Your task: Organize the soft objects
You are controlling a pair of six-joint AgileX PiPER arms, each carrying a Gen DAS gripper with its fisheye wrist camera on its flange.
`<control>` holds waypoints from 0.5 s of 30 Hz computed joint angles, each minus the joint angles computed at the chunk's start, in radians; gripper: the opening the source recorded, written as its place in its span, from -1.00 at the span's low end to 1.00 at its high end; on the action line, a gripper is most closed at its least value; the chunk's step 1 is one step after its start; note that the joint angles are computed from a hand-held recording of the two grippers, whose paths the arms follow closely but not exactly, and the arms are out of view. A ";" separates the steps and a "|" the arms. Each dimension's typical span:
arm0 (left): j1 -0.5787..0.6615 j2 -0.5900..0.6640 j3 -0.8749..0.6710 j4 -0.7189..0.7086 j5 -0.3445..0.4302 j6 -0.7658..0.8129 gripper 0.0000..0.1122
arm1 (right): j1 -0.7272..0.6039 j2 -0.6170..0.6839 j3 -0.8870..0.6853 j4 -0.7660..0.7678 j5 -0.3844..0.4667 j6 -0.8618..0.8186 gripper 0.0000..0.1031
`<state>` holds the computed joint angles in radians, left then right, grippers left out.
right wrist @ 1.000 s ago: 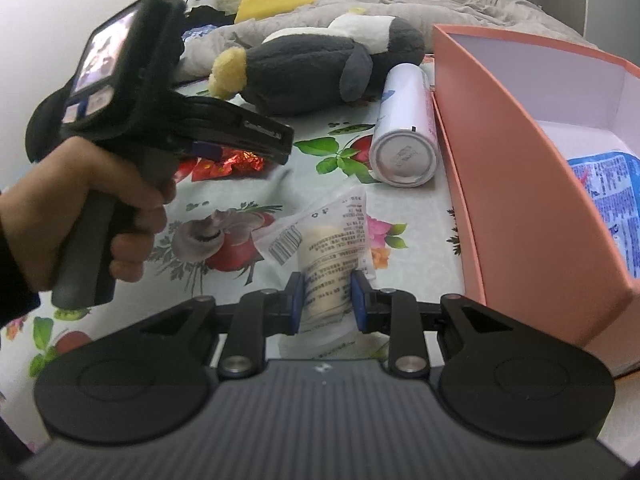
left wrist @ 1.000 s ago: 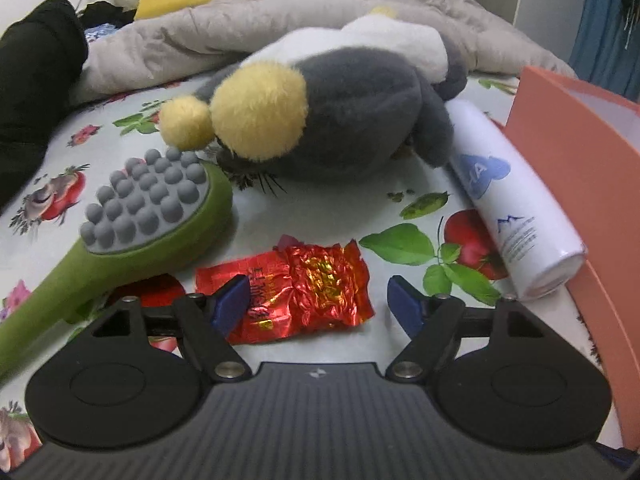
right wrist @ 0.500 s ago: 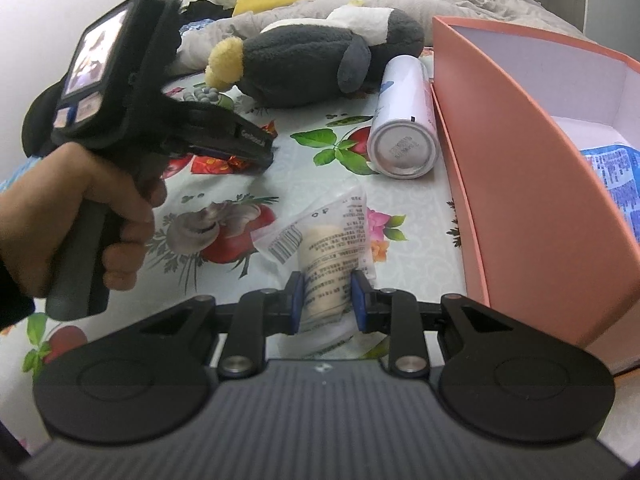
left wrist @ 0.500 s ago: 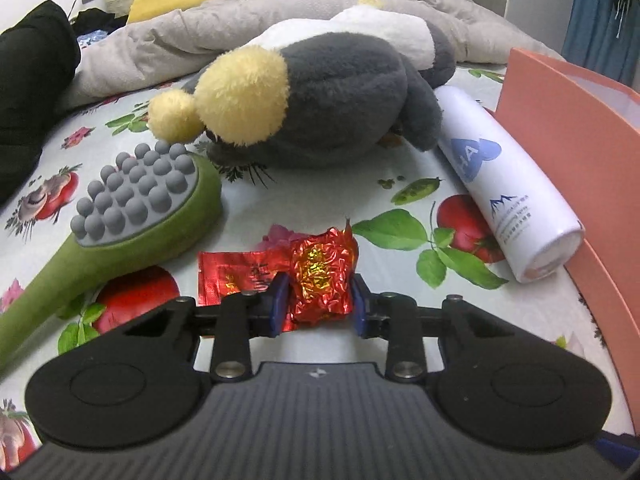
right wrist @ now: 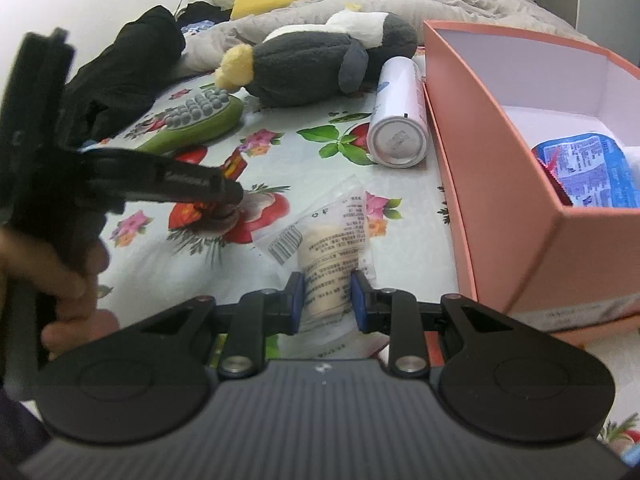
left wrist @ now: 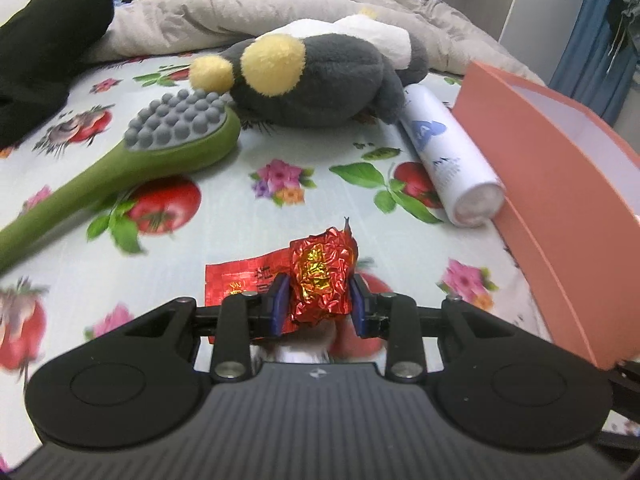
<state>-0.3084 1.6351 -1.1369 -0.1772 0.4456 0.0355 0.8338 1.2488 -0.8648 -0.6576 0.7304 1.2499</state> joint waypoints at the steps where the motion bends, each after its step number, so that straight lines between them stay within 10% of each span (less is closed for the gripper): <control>1: 0.002 -0.028 0.024 -0.013 0.006 0.005 -0.35 | 0.012 -0.009 0.000 0.003 0.011 0.007 -0.44; 15: 0.004 -0.338 0.175 -0.121 0.162 0.033 -0.35 | 0.129 -0.088 -0.077 0.031 0.189 0.028 -0.44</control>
<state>-0.3049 1.2969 -0.9615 -0.2977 0.6075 0.0682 0.9628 1.1607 -0.9423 -0.6266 0.9192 1.2776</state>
